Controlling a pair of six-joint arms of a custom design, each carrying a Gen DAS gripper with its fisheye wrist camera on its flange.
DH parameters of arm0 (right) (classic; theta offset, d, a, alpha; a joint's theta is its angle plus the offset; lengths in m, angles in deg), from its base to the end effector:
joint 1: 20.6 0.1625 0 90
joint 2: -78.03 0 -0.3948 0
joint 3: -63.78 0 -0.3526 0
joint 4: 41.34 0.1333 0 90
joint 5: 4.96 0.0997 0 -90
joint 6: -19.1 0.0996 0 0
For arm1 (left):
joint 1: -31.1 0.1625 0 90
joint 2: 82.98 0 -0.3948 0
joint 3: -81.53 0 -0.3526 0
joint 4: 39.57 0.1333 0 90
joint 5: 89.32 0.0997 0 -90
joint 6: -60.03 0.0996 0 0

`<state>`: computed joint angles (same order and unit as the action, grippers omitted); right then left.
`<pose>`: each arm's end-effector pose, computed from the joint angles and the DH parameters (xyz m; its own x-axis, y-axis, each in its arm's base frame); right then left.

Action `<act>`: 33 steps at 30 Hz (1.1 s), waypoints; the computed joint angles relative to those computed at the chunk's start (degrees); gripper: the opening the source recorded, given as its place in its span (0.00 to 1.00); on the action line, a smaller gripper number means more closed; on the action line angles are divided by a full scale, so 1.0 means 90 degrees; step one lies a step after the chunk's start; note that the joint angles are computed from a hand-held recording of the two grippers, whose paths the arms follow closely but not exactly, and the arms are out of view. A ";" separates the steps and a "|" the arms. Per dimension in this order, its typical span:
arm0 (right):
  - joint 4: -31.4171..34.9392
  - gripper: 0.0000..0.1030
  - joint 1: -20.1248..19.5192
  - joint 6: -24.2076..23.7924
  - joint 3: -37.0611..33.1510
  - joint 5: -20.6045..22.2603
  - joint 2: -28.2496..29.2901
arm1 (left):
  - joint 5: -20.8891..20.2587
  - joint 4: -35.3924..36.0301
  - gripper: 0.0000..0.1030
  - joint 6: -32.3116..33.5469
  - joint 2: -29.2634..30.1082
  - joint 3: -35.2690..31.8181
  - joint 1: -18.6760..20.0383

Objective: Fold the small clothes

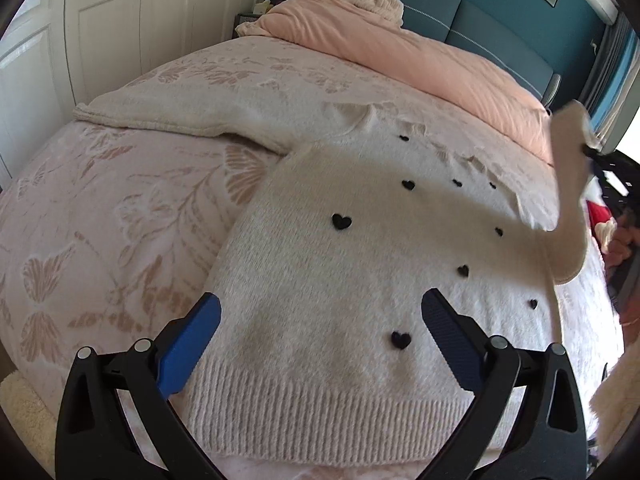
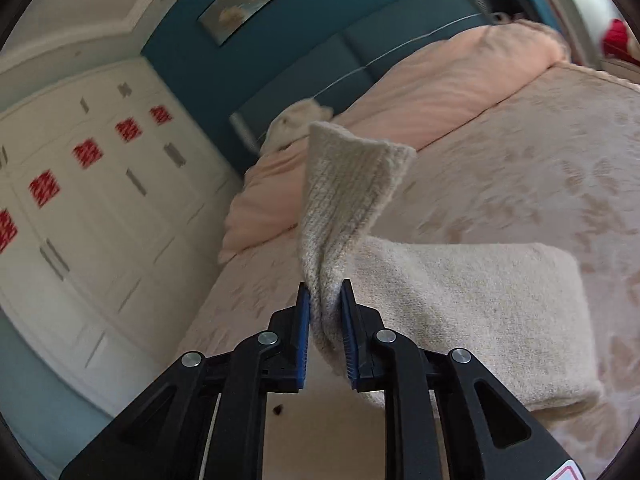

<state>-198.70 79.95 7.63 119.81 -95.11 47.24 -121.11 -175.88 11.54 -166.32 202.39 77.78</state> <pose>0.2771 -0.7610 0.2072 -0.9368 -0.3228 0.1353 -0.3287 0.6786 -0.6569 -0.1378 -0.4638 0.3033 -0.8208 -0.3615 -0.4423 0.0956 0.6764 -0.7303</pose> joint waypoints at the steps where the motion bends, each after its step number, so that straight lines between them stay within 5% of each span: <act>1: 0.0352 0.41 0.0126 -0.0134 -0.0248 -0.0131 0.0353 | -0.0155 -0.0333 0.95 0.0275 0.0115 -0.0138 0.0097; 2: 0.0669 0.48 0.0225 -0.0208 -0.0435 -0.0360 0.0665 | -0.0333 -0.0599 0.95 0.0511 0.0224 -0.0279 0.0208; 5: 0.0786 0.48 0.0316 -0.0252 -0.0171 -0.0828 0.0946 | -0.1028 -0.1364 0.95 0.1053 0.0626 -0.0805 0.0609; 11: -0.0907 0.61 -0.0214 0.0423 0.2328 -0.1101 -0.0489 | -0.2607 -0.2115 0.95 0.1417 0.1932 -0.2381 0.1706; 14: -0.0946 0.62 -0.0613 0.0883 0.2676 -0.1410 -0.0963 | -0.3024 -0.1749 0.95 0.1279 0.2798 -0.3472 0.2178; 17: -0.0855 0.62 -0.1032 0.1584 0.2695 -0.1119 -0.1148 | -0.3407 -0.1732 0.95 0.0741 0.3365 -0.4108 0.2513; 19: -0.0966 0.62 -0.1239 0.1912 0.2646 -0.0806 -0.1116 | -0.3254 -0.1764 0.92 0.0454 0.3595 -0.4323 0.2564; 20: -0.1006 0.62 -0.1293 0.2052 0.2541 -0.0695 -0.1041 | -0.3081 -0.1745 0.83 0.0429 0.3669 -0.4406 0.2532; 21: -0.1034 0.62 -0.1306 0.2135 0.2415 -0.0663 -0.0948 | -0.2961 -0.1667 0.56 0.0483 0.3751 -0.4543 0.2501; 22: -0.1038 0.57 -0.1258 0.2189 0.2234 -0.0716 -0.0800 | -0.3029 -0.1651 0.40 0.0659 0.3824 -0.4685 0.2499; 23: -0.1073 0.27 -0.1215 0.2186 0.2091 -0.0751 -0.0705 | -0.3156 -0.1739 0.09 0.0895 0.3875 -0.4804 0.2502; 24: -0.1201 0.04 -0.1184 0.2087 0.1998 -0.0651 -0.0648 | -0.3154 -0.1880 0.09 0.1114 0.3849 -0.4838 0.2468; 28: -0.2521 0.06 -0.1189 0.1814 0.2396 -0.0315 -0.0852 | -0.2768 -0.2713 0.08 0.2353 0.3838 -0.4776 0.2168; 31: -0.1696 0.05 -0.1356 0.1721 0.2132 -0.1225 -0.0604 | -0.2477 -0.2059 0.08 0.2202 0.3987 -0.4819 0.2307; 33: -0.1849 0.05 -0.1439 0.1933 0.2370 -0.0927 -0.0786 | -0.2287 -0.1958 0.08 0.1835 0.3938 -0.4521 0.2445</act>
